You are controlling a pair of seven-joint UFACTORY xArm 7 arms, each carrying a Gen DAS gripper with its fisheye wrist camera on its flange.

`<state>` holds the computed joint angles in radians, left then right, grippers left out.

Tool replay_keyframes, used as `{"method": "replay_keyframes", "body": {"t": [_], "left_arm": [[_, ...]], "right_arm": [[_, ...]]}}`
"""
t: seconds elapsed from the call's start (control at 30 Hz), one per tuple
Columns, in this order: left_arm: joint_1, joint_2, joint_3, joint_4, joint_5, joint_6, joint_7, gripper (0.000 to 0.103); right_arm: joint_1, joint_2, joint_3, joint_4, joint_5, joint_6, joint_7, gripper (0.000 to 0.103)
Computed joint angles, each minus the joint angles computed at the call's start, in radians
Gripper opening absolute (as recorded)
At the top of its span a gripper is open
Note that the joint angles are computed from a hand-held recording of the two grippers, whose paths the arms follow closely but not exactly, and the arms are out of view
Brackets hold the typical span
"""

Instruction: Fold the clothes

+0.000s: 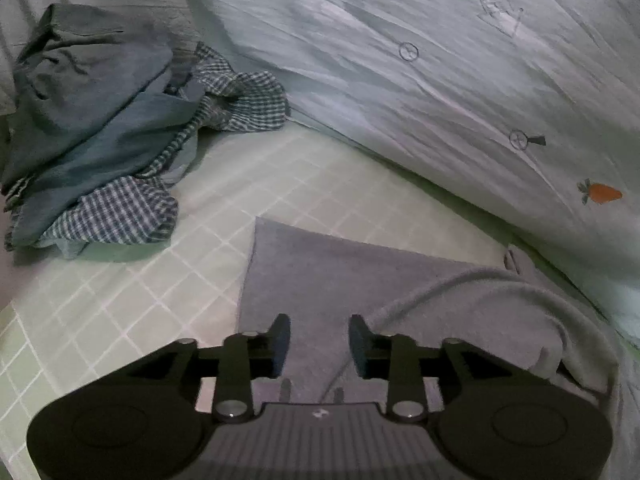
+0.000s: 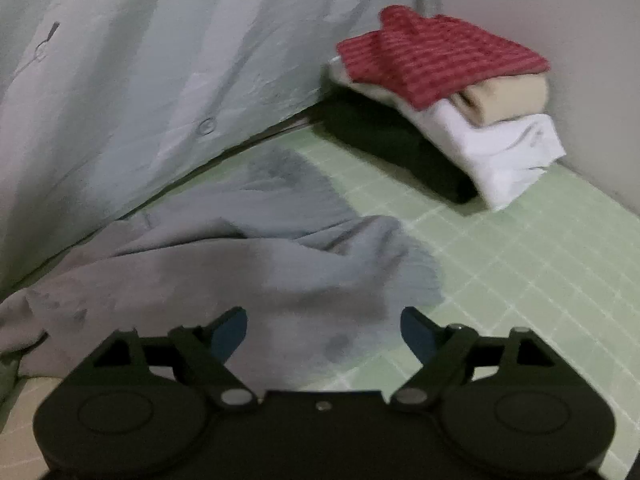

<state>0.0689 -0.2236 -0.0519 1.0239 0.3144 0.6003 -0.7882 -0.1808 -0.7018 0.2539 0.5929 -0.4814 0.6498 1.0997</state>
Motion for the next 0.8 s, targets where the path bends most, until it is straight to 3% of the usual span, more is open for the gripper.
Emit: {"method": "replay_keyframes", "body": {"t": [0.13,0.5,0.8], "left_arm": [[-0.004,0.012,-0.002,0.005,0.013,0.031,0.029,0.053],[0.007,0.098,0.029,0.052,0.037,0.077,0.034,0.063],[0.002,0.319,0.090,0.220,0.045,0.048,0.150,0.065]], "right_arm": [[0.017,0.041,0.002,0.012,-0.004,-0.007,-0.025,0.100],[0.064,0.138,-0.036,0.041,0.042,0.014,-0.071,0.100],[0.060,0.260,-0.034,0.154,-0.018,0.064,0.038,0.100]]}}
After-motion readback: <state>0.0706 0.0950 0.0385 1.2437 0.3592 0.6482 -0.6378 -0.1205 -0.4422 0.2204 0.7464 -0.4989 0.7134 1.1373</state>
